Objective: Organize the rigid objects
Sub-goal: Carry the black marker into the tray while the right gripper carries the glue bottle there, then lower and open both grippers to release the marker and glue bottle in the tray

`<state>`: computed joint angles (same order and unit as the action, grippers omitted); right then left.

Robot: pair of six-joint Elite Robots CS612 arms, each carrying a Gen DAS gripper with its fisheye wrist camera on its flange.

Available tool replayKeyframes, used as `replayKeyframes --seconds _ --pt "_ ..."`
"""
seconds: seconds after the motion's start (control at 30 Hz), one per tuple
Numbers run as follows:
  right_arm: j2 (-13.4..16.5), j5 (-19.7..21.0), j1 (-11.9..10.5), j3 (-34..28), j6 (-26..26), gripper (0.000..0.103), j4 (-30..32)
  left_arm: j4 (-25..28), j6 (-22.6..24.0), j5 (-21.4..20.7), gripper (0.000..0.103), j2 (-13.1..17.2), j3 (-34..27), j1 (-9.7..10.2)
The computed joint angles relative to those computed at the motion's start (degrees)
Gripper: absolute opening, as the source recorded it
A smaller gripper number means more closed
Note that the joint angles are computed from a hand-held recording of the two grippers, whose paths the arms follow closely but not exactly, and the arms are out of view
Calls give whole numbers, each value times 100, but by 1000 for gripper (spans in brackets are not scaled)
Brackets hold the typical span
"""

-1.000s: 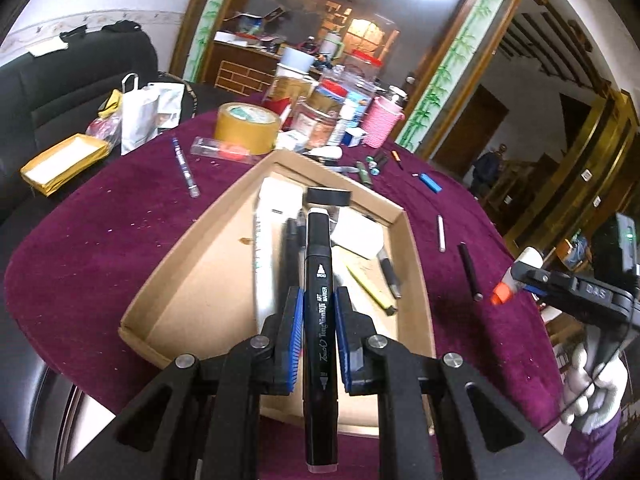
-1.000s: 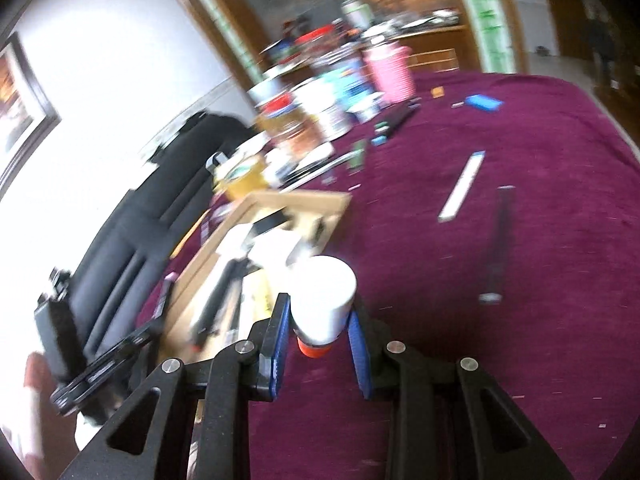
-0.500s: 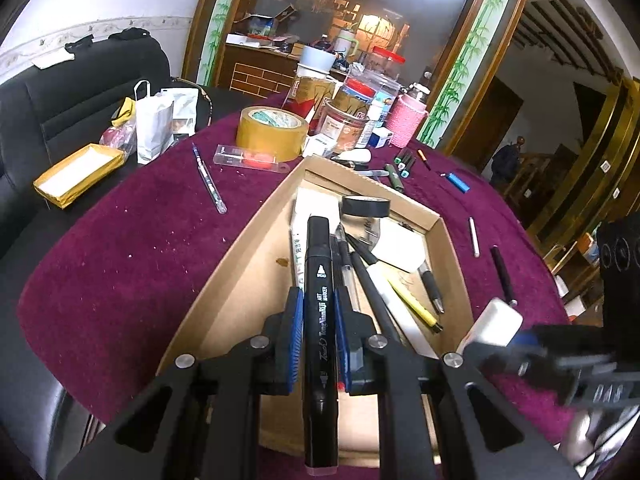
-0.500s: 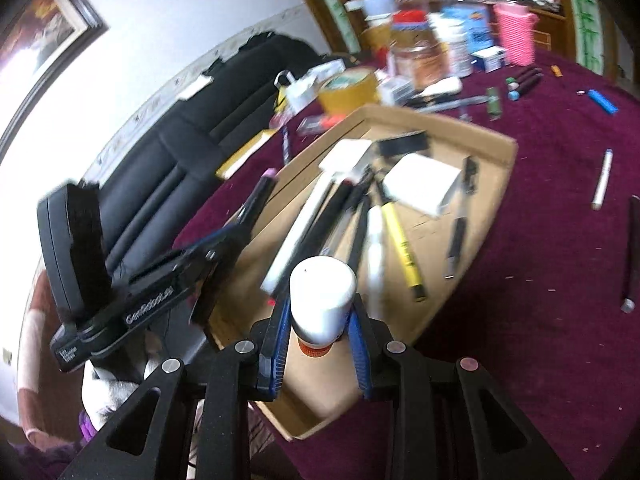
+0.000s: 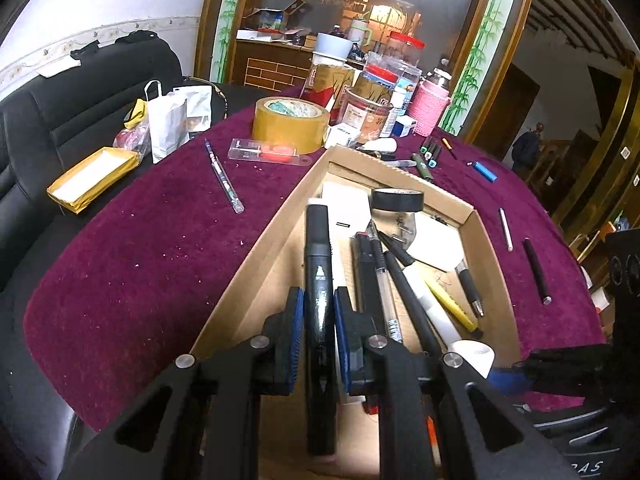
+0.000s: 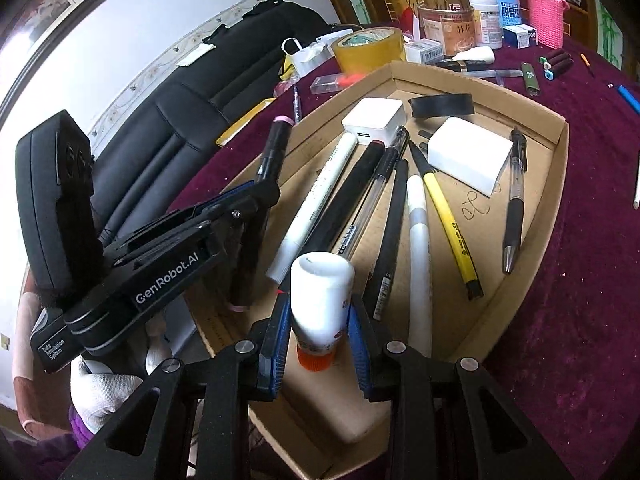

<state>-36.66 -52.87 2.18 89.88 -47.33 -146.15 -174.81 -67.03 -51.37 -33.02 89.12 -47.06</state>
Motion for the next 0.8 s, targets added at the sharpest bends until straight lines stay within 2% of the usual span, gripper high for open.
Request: replayKeyframes --seconds 0.33,0.8 --pt "31 -65 28 4 127 31 -205 37 33 -153 15 70 -90 54" --pt "53 -278 90 142 287 31 -841 433 60 16 15 91 -195 17"
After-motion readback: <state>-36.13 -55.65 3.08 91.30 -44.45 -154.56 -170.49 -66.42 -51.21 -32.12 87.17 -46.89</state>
